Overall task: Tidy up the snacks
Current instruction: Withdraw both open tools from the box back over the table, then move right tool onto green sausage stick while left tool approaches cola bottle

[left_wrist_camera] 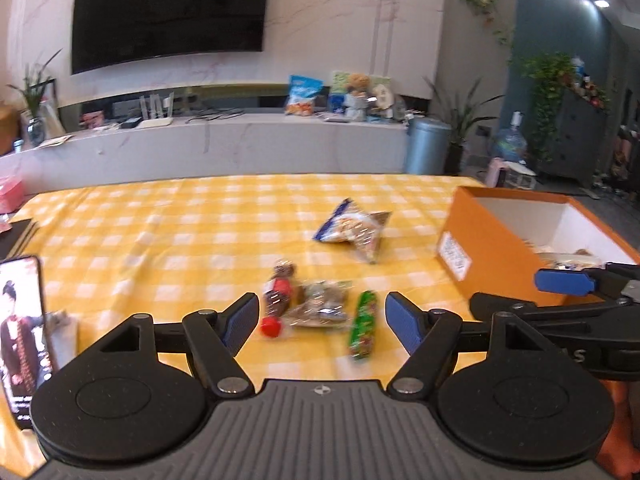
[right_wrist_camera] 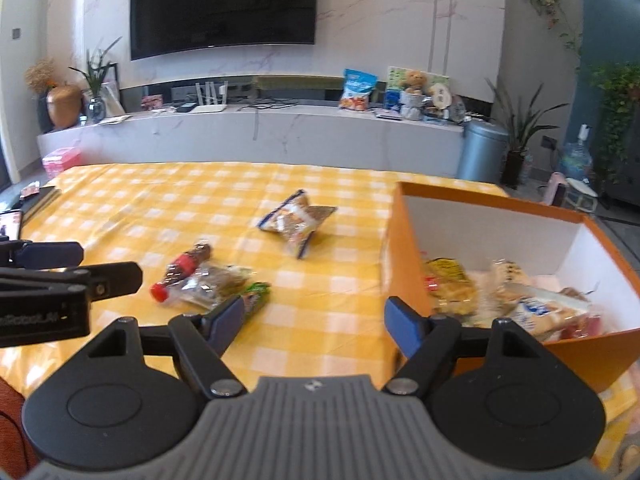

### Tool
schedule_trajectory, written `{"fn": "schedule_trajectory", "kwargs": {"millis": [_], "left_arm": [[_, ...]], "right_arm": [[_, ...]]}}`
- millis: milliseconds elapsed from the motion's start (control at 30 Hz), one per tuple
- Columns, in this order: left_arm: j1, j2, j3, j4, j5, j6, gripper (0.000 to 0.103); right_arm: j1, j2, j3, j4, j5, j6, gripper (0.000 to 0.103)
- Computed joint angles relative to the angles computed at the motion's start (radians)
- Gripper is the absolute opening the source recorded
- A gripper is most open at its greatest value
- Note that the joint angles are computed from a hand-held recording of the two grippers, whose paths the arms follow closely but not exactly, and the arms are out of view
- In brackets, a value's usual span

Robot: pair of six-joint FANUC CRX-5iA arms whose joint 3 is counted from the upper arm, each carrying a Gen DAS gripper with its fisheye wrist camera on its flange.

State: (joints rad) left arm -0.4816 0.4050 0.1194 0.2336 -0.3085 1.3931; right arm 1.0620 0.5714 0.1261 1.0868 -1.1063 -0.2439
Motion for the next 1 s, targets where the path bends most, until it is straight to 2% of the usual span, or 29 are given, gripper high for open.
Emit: {"fn": "schedule_trajectory", "kwargs": {"millis": [133,267,333,500,633,733,800,1000], "left_arm": [[0.019,-0.002,-0.009,-0.045,0.005,0.081,0.084],[0.039,0.008,-0.033,0.065,0.0,0.017,0.083],[0.043,0.02,-0.011,0.043,-0.033,0.046,0.082],[0.045,0.062,0.049,0.002,-0.092,0.036,0.08],[0.051,0.099,0.094,0.007,-0.134,0.034,0.077],[0.055,0.128,0.153,-0.047,-0.177,0.11,0.072],[0.059,0.147,0.184,-0.053,-0.201,0.122,0.069],[0.064,0.181,0.235,-0.072,-0.216,0.143,0.069]], "right_arm": [[-0.01,0.018,0.015,0.001,0.043,-0.009,0.075],[-0.023,0.037,0.039,-0.026,0.097,0.022,0.067],[-0.029,0.05,0.058,-0.05,0.117,0.041,0.063],[-0.051,0.085,0.111,-0.118,0.153,0.092,0.052],[-0.075,0.105,0.15,-0.175,0.183,0.123,0.05],[-0.095,0.127,0.186,-0.21,0.197,0.138,0.049],[-0.107,0.143,0.212,-0.23,0.204,0.146,0.048],[-0.132,0.194,0.305,-0.318,0.197,0.186,0.044]]}}
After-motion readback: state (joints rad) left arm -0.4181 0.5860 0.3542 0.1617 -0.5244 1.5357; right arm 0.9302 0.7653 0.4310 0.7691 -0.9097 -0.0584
